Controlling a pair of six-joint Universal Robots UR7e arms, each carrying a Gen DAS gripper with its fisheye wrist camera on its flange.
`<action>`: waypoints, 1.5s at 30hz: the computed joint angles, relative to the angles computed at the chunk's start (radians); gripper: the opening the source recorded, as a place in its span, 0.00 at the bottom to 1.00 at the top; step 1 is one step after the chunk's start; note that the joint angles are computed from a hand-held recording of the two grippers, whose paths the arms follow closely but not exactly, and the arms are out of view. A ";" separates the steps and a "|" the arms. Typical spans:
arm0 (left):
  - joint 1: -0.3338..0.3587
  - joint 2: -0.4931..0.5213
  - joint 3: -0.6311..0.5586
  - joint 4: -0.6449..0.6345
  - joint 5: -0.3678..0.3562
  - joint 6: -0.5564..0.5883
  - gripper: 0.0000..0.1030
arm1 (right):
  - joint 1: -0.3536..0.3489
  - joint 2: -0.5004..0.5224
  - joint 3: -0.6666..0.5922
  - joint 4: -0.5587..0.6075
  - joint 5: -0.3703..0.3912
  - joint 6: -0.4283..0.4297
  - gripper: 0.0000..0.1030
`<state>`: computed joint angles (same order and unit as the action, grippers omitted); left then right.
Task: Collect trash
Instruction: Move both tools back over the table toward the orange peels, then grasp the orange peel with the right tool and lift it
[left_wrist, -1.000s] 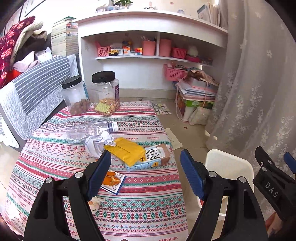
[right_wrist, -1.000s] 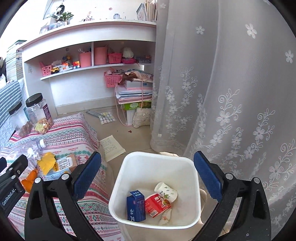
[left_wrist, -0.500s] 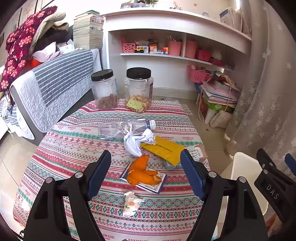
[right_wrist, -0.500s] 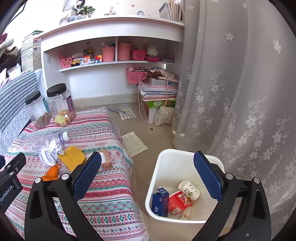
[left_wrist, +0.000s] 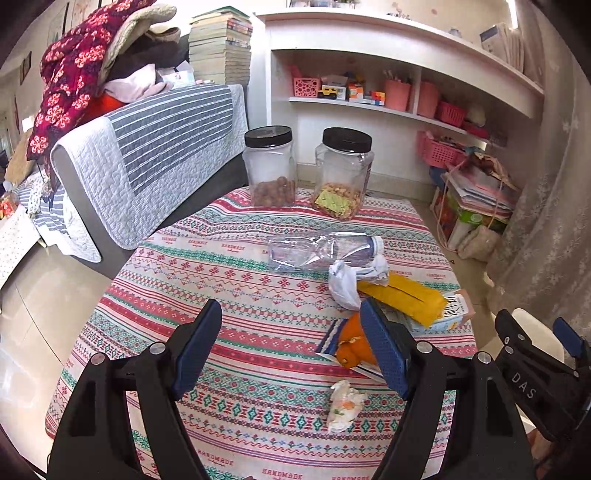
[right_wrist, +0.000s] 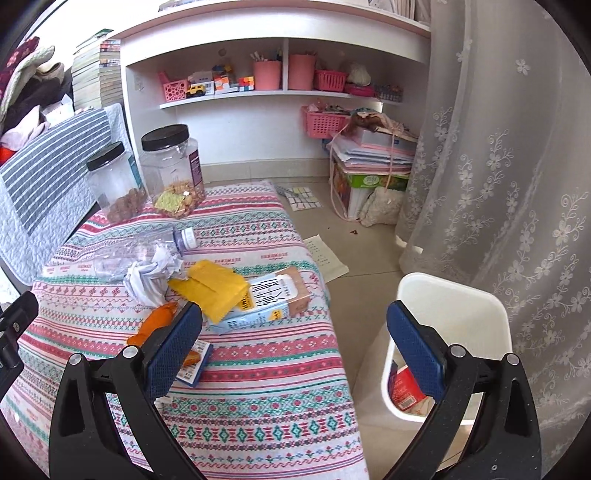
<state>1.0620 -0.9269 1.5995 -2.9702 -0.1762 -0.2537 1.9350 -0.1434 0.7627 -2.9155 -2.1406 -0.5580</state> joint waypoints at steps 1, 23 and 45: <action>0.002 -0.012 0.011 0.015 0.005 -0.017 0.73 | 0.003 0.013 -0.015 0.016 -0.001 -0.003 0.93; 0.030 -0.208 0.151 0.294 0.009 -0.319 0.73 | 0.011 0.201 -0.273 0.402 0.112 -0.150 0.93; 0.064 -0.174 0.092 0.341 -0.097 -0.346 0.73 | -0.015 0.112 -0.250 0.613 0.293 -0.103 0.13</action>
